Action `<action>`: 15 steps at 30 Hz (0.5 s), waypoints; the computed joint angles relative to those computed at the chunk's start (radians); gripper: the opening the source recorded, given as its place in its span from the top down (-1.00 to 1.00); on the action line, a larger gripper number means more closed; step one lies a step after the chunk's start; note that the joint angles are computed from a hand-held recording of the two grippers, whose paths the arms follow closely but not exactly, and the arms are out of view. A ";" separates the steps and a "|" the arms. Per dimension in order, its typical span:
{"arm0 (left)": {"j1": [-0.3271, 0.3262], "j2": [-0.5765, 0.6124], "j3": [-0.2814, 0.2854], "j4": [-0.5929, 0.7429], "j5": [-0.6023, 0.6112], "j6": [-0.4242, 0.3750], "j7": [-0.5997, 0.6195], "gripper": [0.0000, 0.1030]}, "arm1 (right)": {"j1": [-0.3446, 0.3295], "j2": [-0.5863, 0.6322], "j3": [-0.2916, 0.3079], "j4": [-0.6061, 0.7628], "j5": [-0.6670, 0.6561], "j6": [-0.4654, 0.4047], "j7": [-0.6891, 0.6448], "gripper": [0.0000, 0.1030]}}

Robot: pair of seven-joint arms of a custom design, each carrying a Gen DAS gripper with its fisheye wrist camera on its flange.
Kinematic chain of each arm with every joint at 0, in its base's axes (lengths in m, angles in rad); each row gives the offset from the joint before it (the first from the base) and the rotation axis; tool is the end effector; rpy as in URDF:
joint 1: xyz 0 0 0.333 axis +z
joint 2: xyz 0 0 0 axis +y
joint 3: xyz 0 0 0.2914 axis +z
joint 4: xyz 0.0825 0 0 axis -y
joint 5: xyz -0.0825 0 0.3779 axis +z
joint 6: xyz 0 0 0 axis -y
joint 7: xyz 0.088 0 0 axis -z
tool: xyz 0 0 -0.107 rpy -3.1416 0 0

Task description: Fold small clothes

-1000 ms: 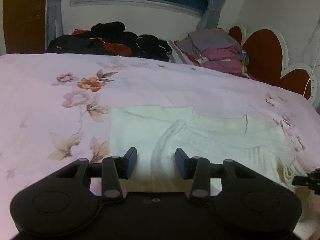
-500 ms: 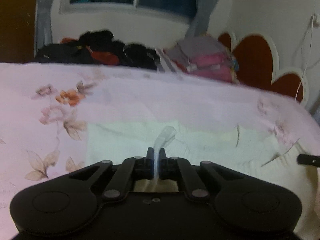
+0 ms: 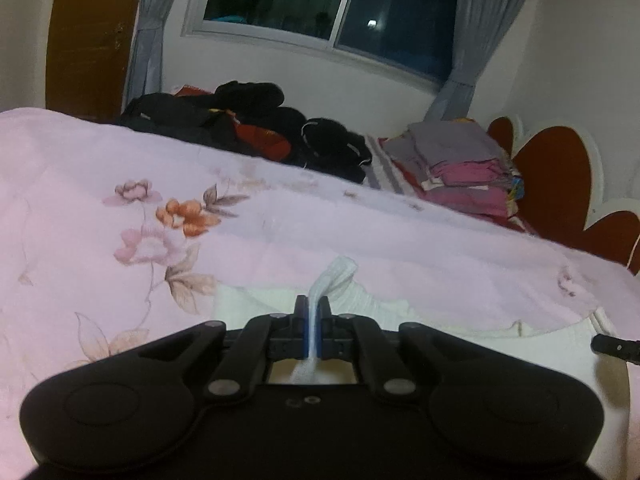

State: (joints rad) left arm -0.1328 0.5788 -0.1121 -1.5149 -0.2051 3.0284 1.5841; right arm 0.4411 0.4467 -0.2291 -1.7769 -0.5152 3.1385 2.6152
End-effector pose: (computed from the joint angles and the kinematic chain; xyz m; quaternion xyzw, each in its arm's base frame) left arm 0.7202 -0.1448 0.4214 -0.6246 0.6352 -0.4000 0.2154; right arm 0.6515 0.2060 0.3940 -0.5494 0.7052 -0.2163 0.3925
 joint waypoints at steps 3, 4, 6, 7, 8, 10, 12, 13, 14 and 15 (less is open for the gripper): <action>-0.026 0.013 0.043 0.005 0.028 -0.041 -0.028 0.93 | -0.027 0.035 0.032 0.028 0.025 -0.041 -0.014 0.95; -0.027 0.016 0.048 0.009 0.039 -0.063 -0.031 0.89 | -0.031 0.045 0.039 0.038 0.030 -0.065 -0.020 0.94; -0.041 0.004 0.071 -0.021 0.066 -0.046 -0.046 0.75 | -0.069 0.056 0.083 0.044 0.051 -0.084 -0.054 0.94; -0.035 -0.003 0.065 -0.026 0.069 -0.056 -0.044 0.69 | -0.064 0.055 0.078 0.042 0.046 -0.087 -0.057 0.94; -0.033 -0.010 0.064 -0.031 0.074 -0.066 -0.046 0.58 | -0.055 0.050 0.069 0.040 0.038 -0.092 -0.056 0.93; -0.020 -0.029 0.053 -0.043 0.071 -0.084 -0.049 0.44 | -0.028 0.032 0.037 0.024 0.017 -0.097 -0.025 0.93; -0.016 -0.055 0.052 -0.072 0.071 -0.086 -0.064 0.21 | -0.001 0.012 0.003 0.005 -0.014 -0.088 0.021 0.93; -0.016 -0.068 0.053 -0.088 0.073 -0.080 -0.070 0.09 | 0.017 0.001 -0.016 -0.002 -0.038 -0.094 0.042 0.93; -0.021 -0.083 0.060 -0.108 0.081 -0.068 -0.079 0.05 | 0.032 -0.012 -0.031 -0.011 -0.066 -0.095 0.066 0.93; -0.031 -0.105 0.072 -0.139 0.094 -0.046 -0.088 0.05 | 0.035 -0.021 -0.033 -0.015 -0.086 -0.094 0.081 0.93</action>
State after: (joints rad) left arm -0.1641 0.4742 -0.0402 -1.6542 -0.1106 2.9827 1.4963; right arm 0.4765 0.4259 -0.2618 -1.7917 -0.6016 3.0445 2.6962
